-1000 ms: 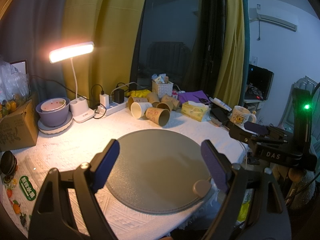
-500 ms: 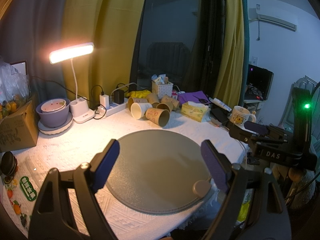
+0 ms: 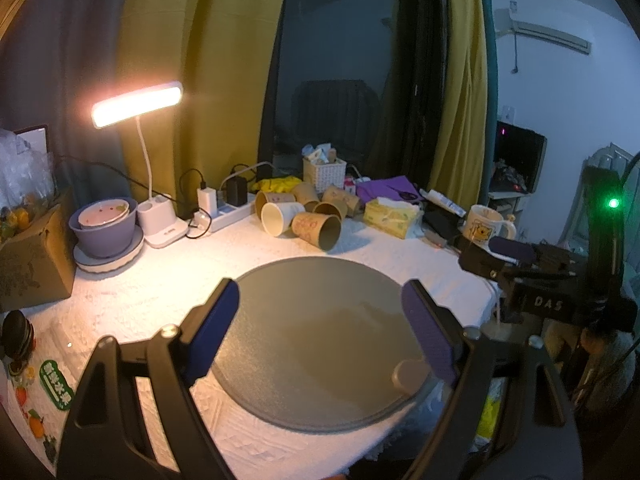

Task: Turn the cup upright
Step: 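Move the right tool toward the tan paper cup lying on its side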

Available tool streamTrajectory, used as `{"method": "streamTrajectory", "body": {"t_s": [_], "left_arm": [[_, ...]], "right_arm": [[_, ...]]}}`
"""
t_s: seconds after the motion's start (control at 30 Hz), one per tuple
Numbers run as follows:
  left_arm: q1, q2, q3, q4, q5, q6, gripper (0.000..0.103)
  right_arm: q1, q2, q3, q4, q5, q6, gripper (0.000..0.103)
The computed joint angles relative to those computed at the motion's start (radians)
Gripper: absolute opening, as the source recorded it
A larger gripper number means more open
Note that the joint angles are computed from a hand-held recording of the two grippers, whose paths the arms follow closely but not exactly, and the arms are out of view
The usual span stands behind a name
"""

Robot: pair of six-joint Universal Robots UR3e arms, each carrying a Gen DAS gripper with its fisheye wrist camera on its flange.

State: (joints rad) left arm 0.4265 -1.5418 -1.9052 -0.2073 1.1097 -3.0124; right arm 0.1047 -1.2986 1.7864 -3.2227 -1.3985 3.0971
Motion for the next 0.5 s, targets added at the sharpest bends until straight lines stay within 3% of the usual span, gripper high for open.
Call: {"method": "streamTrajectory", "body": {"t_s": [0.5], "left_arm": [[-0.098,-0.33,0.362,-0.112,0.096,-0.012,0.085]], "right_arm": [[-0.037,0.177,-0.265,0.158,0.019,-0.02,0.074]]}}
